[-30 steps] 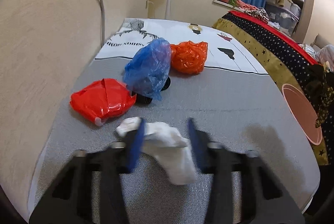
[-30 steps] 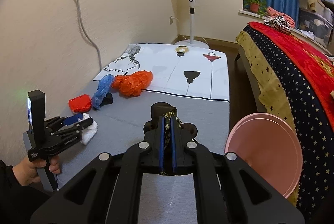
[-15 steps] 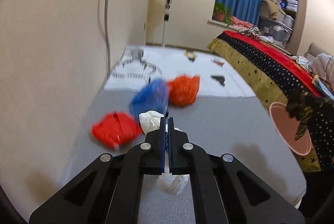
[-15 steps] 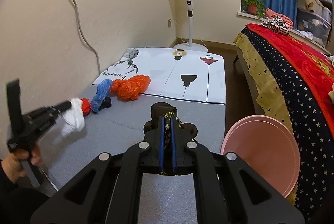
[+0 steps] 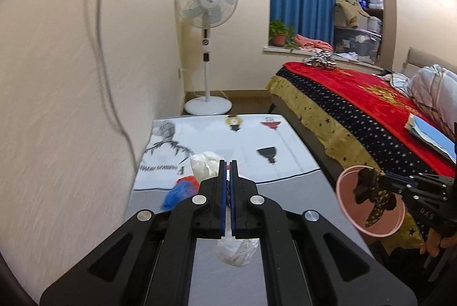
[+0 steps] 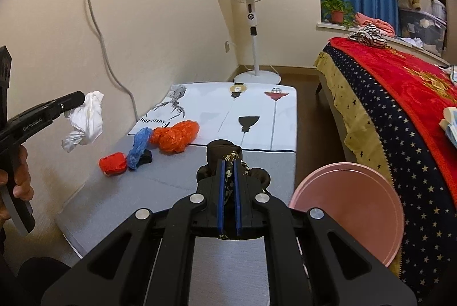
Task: Collect trash
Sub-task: 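Carry both items over the wastebasket and open both tools to drop them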
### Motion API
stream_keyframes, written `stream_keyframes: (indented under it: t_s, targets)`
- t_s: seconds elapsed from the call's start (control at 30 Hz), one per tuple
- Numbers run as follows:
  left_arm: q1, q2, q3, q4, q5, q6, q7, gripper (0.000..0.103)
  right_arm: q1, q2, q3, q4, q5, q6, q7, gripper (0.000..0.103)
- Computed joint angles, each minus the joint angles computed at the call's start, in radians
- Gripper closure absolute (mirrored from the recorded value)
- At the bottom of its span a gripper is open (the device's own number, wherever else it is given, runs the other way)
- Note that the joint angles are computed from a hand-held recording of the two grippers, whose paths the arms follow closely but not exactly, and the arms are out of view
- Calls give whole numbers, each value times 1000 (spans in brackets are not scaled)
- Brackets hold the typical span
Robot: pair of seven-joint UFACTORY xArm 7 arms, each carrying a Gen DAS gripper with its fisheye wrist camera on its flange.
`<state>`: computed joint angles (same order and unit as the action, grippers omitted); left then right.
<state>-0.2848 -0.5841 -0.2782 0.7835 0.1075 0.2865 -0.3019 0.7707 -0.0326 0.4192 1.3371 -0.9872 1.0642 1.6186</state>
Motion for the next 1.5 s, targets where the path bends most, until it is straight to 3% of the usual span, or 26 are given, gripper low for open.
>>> stream_keyframes:
  t_s: [0.3, 0.47, 0.63, 0.83, 1.03, 1.3, 1.33, 1.4, 1.43, 1.47, 1.5]
  targets:
    - [-69, 155, -77, 138, 3, -4, -37, 101, -74, -170, 34, -144, 66, 10, -7, 97]
    - [-93, 320, -165, 252, 96, -20, -100, 101, -132, -302, 37, -257, 159, 25, -39, 97]
    - [-161, 502, -188, 369, 202, -42, -165, 101, -174, -432, 24, -374, 256, 3, -65, 97]
    - [-268, 696, -156, 510, 288, -30, -195, 101, -228, -527, 3, -471, 351, -41, -113, 97]
    - [-371, 812, -82, 602, 290, -9, -176, 101, -296, -544, -4, -515, 419, -87, -193, 97]
    - [-469, 908, 1, 691, 210, 43, -107, 101, -379, -558, 26, -557, 532, -93, -265, 92]
    - [-481, 919, 10, 706, 196, 62, -101, 95, -389, -564, 29, -564, 543, -95, -263, 92]
    - [-509, 931, 39, 727, 198, 98, -110, 58, -405, -573, 34, -572, 564, -90, -264, 86]
    - [-550, 928, 86, 730, 252, 115, -166, 24, -410, -573, 39, -572, 572, -85, -268, 63]
    - [-600, 922, 143, 732, 340, 136, -260, 18, -421, -565, 52, -560, 577, -56, -264, 45]
    - [-626, 914, 177, 729, 401, 149, -324, 16, -430, -565, 60, -555, 577, -39, -257, 38]
